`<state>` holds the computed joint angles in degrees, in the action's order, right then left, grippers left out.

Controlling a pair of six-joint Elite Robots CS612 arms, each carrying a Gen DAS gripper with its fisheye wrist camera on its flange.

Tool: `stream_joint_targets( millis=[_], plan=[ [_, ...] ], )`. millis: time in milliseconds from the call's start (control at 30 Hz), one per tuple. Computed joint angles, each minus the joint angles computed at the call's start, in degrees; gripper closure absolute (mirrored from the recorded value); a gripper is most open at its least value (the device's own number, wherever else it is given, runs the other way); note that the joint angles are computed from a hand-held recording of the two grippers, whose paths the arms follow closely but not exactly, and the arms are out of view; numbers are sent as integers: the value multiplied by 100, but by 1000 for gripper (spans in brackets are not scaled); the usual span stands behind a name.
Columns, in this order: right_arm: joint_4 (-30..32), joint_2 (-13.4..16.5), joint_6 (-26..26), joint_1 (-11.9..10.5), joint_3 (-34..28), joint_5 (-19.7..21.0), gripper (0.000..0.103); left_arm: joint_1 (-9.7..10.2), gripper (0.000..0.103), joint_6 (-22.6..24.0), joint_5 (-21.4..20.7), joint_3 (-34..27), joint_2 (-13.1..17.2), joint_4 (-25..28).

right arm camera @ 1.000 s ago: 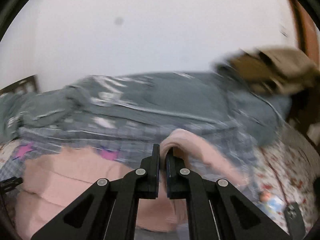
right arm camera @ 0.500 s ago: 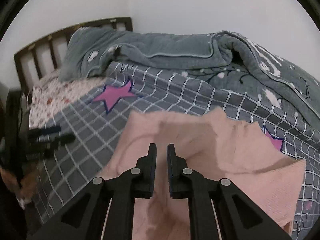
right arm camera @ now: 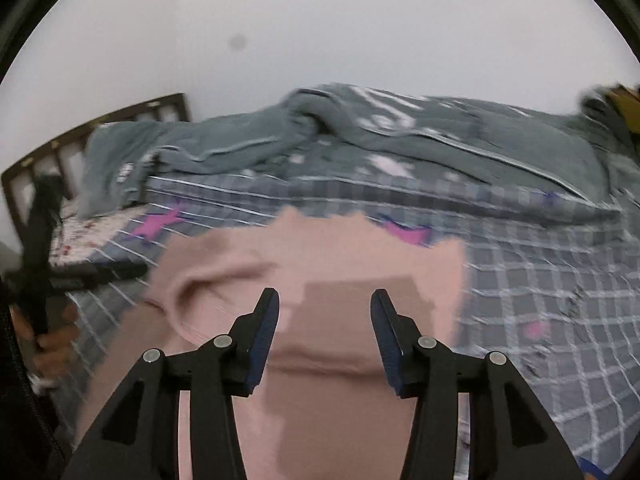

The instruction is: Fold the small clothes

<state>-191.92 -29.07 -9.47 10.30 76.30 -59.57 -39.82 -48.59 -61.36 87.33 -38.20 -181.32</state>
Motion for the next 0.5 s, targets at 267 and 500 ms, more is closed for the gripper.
stream_joint_targets(
  millis=[267, 500],
  plan=[
    [79, 169, 728, -414, -1, 210, 56, -94, 26, 646, 303, -1555, 474, 2242],
    [411, 126, 354, -418, 32, 272, 56, -28, 95, -145, 434, -2064, 652, 3703]
  ],
)
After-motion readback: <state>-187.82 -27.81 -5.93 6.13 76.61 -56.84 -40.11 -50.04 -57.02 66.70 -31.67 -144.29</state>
